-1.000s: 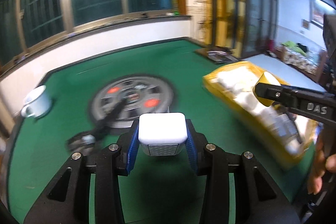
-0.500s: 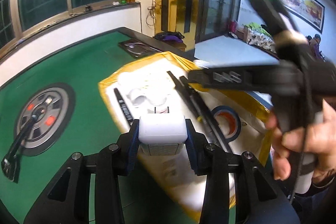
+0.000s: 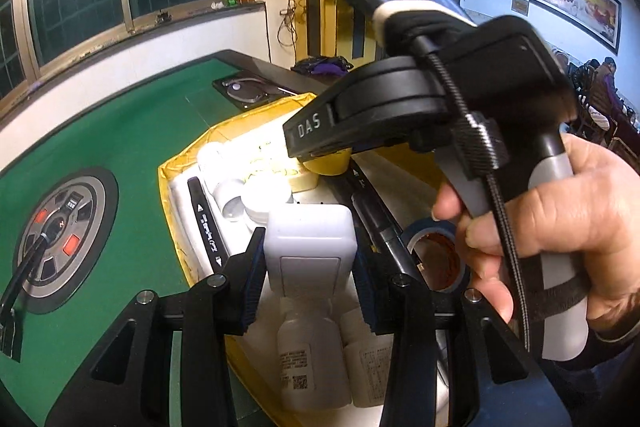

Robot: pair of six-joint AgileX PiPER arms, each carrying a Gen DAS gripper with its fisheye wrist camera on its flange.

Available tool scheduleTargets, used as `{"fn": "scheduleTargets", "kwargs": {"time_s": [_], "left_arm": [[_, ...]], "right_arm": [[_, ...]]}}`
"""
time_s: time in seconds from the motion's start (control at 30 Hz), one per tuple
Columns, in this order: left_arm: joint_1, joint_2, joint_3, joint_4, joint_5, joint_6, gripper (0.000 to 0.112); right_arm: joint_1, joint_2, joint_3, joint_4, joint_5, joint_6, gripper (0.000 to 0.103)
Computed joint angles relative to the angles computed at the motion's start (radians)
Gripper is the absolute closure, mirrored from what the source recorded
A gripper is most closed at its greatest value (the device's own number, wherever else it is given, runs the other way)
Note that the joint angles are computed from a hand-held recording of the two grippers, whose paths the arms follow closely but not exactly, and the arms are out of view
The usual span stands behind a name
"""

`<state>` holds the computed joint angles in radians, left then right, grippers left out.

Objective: Organize rigid objects

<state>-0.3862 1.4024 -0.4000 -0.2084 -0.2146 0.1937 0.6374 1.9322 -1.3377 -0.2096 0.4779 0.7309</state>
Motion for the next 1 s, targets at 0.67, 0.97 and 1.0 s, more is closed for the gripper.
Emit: {"fn": "scheduleTargets", "kwargs": {"time_s": [0.67,0.97,1.0], "left_arm": [[-0.054,-0.033,0.009,-0.232,-0.030,0.230,0.074],[-0.111,-0.090,0.035,-0.413,-0.085,0.404,0.055],[-0.116,-0.095,0.036,-0.431,-0.086,0.423,0.055]], "right_arm": [[0.006,-0.075,0.045,-0.090,-0.028,0.083,0.056],[0.007,-0.133,0.101,-0.131,-0.053,0.141,0.056],[0.010,-0.138,0.106,-0.135,-0.053,0.146,0.056]]}}
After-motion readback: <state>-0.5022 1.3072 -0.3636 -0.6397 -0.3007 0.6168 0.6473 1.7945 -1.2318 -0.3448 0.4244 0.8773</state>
